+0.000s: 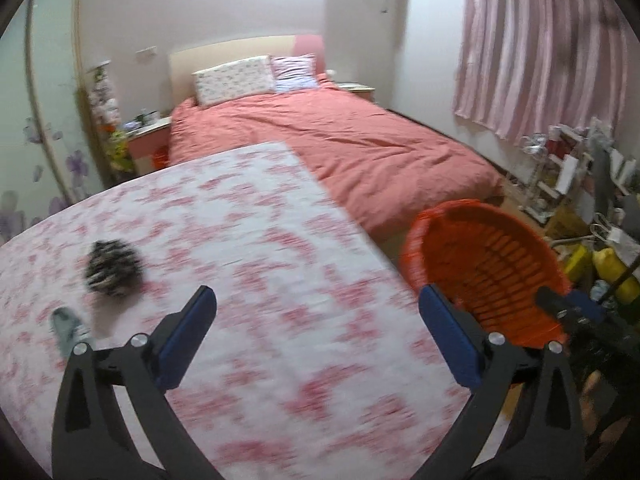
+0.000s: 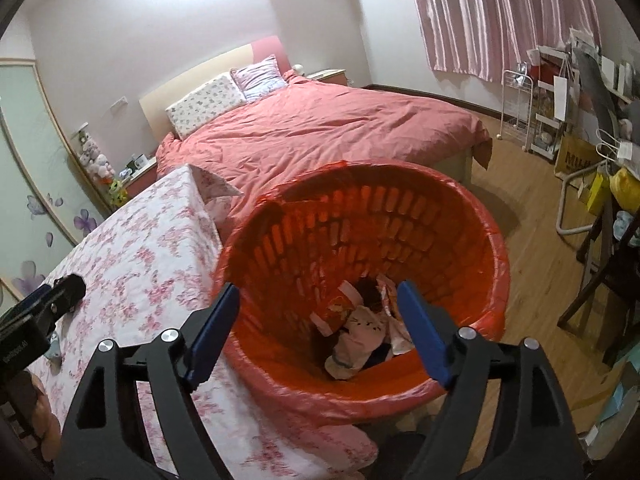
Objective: Collect trash
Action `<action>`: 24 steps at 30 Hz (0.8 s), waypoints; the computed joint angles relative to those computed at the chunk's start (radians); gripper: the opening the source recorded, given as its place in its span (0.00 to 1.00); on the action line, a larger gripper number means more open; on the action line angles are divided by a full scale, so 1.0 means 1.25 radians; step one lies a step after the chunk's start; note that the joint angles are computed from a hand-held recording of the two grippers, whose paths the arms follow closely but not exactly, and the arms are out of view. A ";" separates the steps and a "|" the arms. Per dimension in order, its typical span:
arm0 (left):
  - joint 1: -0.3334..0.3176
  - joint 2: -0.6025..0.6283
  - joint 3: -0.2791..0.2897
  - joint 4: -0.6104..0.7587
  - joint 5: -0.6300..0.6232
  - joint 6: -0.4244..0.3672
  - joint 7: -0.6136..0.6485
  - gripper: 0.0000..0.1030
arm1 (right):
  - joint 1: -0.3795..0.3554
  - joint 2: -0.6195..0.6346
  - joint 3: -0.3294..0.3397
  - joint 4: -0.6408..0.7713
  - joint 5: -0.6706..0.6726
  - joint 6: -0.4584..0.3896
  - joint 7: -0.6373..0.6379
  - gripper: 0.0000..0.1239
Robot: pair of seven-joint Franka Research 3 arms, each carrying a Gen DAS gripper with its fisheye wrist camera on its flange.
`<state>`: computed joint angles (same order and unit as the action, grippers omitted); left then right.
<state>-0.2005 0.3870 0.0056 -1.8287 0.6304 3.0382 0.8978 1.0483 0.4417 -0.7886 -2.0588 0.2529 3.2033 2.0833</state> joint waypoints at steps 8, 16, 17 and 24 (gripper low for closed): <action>-0.010 -0.071 0.120 -0.089 0.153 -0.044 -0.180 0.96 | 0.126 0.055 -0.103 0.026 -0.017 -0.025 0.026 0.74; 0.095 -0.072 0.107 -0.102 0.190 -0.144 -0.243 0.96 | 0.153 0.090 -0.109 0.075 -0.080 -0.064 0.052 0.74; 0.111 -0.069 0.095 -0.100 0.182 -0.145 -0.238 0.96 | 0.155 0.090 -0.109 0.077 -0.092 -0.068 0.059 0.74; 0.192 -0.031 0.028 -0.080 0.067 -0.123 -0.150 0.62 | 0.140 0.081 -0.078 0.104 -0.174 -0.097 0.092 0.74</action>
<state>0.0396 0.3479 0.0408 -1.9289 0.7145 2.8848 0.7106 1.2236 0.5434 -0.8856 -1.9284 0.0349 3.0827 2.1984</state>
